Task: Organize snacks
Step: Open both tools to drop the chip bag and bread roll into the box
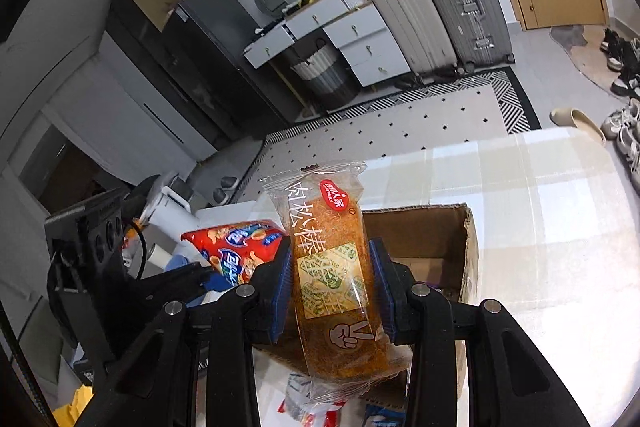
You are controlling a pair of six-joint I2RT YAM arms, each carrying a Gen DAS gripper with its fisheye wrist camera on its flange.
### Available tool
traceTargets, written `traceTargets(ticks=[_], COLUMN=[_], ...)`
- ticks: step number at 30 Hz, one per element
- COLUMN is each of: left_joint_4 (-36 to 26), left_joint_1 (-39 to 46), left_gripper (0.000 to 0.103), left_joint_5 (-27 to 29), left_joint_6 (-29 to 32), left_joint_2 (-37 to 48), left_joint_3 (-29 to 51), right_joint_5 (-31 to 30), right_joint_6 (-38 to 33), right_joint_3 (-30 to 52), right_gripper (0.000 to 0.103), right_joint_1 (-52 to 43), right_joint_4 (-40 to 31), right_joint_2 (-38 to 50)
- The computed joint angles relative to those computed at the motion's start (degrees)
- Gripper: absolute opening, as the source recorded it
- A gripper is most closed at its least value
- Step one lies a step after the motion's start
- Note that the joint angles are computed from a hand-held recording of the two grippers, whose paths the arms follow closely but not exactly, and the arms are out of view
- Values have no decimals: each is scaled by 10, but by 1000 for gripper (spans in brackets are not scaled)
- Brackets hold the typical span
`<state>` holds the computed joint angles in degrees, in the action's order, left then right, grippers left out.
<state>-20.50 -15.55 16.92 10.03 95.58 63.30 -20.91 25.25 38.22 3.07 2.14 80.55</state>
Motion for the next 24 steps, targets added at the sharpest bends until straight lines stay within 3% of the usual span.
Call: traceTargets(ticks=[9,14,18,24], left_joint_4=[36,24,29,24], left_joint_1=[-1,2,3,24], left_gripper=[34,36,56,61], left_joint_5=[-15,-11,-11,-8], left_joint_6=[26,47,62,75], left_joint_2=[69,95,78,22], left_joint_3=[-6,13,-6,-48], right_joint_5=[7,21,26,66], right_joint_6=[-3,-9,-12,-20], right_joint_3=[11,21,35,20], right_gripper=[37,37,38,49], right_joint_1=[3,6,-2,18], right_joint_4=[31,24,16,7], right_joint_2=[84,103,122,89])
